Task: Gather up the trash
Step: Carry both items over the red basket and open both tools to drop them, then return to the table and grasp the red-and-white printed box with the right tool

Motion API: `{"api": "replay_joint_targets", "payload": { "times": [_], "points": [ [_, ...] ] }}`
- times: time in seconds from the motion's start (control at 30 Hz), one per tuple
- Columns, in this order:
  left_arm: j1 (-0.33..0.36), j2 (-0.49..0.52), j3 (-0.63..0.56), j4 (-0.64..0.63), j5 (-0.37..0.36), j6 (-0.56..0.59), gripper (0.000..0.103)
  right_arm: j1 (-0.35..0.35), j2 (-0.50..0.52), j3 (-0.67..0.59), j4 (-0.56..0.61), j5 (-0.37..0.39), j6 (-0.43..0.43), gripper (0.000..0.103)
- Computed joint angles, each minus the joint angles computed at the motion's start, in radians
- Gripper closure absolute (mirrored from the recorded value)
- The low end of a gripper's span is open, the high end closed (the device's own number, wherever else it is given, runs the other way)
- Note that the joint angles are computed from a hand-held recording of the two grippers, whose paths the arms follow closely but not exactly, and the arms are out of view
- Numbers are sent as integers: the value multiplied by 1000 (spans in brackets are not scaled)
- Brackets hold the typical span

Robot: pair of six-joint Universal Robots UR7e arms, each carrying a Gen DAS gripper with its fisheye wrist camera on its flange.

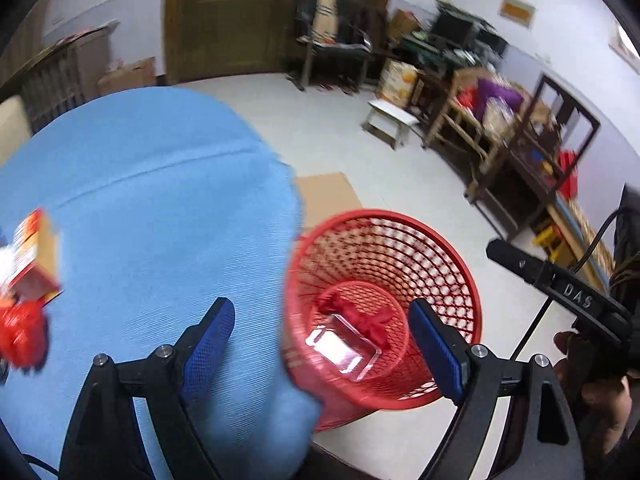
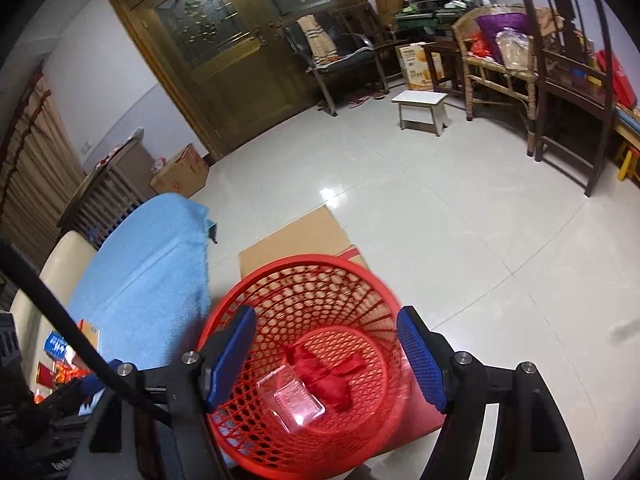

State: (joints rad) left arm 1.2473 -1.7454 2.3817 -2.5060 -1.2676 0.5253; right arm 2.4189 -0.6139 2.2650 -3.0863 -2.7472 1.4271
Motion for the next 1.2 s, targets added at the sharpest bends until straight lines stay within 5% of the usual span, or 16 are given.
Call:
{"api": "replay_joint_targets", "payload": {
  "times": [0.33, 0.67, 0.9, 1.07, 1.1, 1.13, 1.2],
  "points": [
    [301, -66, -149, -137, -22, 103, 14, -18, 168, -274, -103, 127, -408, 27],
    [507, -10, -264, -279, -29, 107, 14, -36, 442, -831, 35, 309, -837, 27],
    [552, 9, -310, -266, -60, 95, 14, -69, 635, -1232, 270, 329, -939, 27],
    [539, 36, -312, -282, -57, 105, 14, -103, 706, -1375, 412, 336, -935, 27],
    [534, 41, -314, -283, -55, 109, 14, -112, 707, -1374, 408, 358, -950, 33],
    [530, 39, -310, -283, -53, 111, 14, -117, 700, -1360, 397, 369, -955, 55],
    [512, 44, -302, -298, -47, 118, 14, -119, 672, -1295, 325, 378, -963, 55]
  ]
}}
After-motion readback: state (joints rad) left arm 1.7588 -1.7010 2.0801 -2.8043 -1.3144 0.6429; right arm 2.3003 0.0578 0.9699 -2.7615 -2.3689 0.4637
